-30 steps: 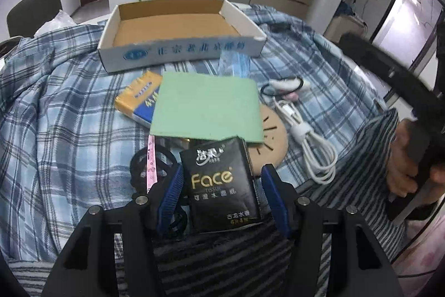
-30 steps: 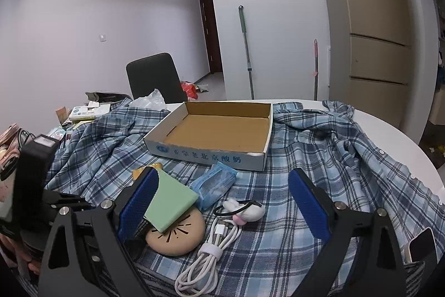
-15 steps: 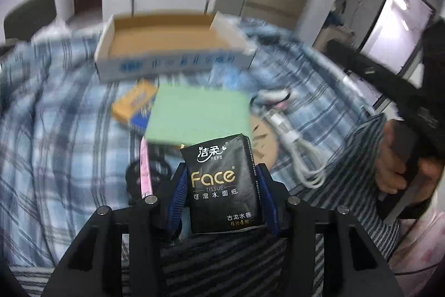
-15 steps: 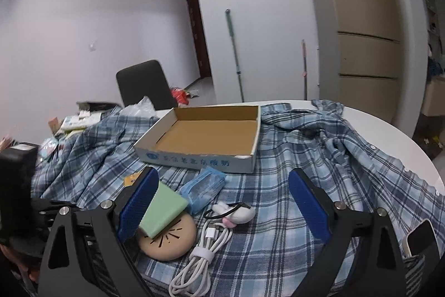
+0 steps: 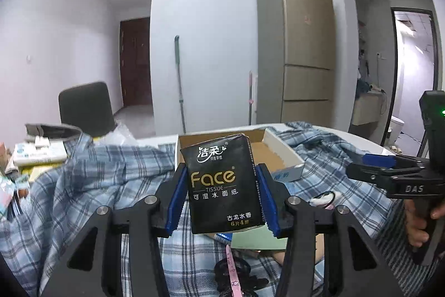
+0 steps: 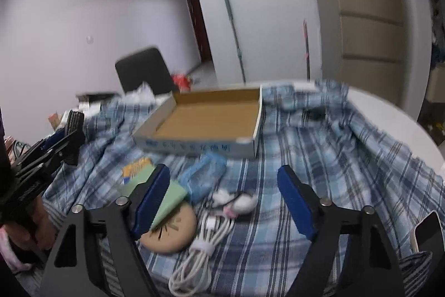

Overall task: Organize soft objects
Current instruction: 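Lift the tissue pack with the left gripper while the right gripper carries the cable toward the box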

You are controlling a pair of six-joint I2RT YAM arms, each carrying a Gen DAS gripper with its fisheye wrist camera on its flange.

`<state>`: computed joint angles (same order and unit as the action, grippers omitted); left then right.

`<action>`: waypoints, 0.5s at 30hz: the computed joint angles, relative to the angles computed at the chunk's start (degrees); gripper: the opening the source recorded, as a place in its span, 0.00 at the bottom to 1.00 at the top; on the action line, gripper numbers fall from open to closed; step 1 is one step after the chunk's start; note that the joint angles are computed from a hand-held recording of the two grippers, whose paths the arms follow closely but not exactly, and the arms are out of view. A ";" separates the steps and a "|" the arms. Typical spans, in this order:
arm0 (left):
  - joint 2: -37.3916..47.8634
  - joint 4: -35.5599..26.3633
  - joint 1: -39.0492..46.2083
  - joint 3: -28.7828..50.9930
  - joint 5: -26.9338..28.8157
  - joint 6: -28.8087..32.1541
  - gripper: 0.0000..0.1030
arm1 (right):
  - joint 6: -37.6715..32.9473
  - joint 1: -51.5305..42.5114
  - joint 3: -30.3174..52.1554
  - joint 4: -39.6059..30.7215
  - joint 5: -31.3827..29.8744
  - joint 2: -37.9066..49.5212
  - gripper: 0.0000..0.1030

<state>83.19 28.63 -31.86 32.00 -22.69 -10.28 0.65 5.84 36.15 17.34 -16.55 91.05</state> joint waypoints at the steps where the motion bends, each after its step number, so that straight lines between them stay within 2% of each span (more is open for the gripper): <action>1: 0.69 0.12 0.31 0.14 0.14 -0.07 0.49 | -0.50 -0.80 2.02 -4.87 -2.32 0.21 0.69; 3: 0.63 0.72 0.40 -0.49 0.26 -0.07 0.49 | -0.51 -2.02 3.59 -10.30 -6.14 -0.04 0.68; 4: 0.45 1.91 0.26 -1.16 -0.05 0.17 0.49 | -0.79 -1.63 3.99 -12.11 -5.80 -0.13 0.66; 9: 0.57 5.19 -2.45 -3.12 -2.96 2.11 0.49 | -2.81 2.89 6.81 -18.54 -0.89 3.47 0.33; 12: -2.16 9.65 -2.75 -6.59 -1.78 2.02 0.49 | -1.54 4.95 7.48 -19.11 1.11 6.73 0.32; 15: -2.65 9.60 -3.55 -6.93 -2.91 2.51 0.49 | -0.03 6.69 7.01 -17.56 4.60 7.91 0.32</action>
<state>80.54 38.23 -35.41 25.08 -25.60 -7.76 0.62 12.54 43.16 -0.23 -11.95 98.95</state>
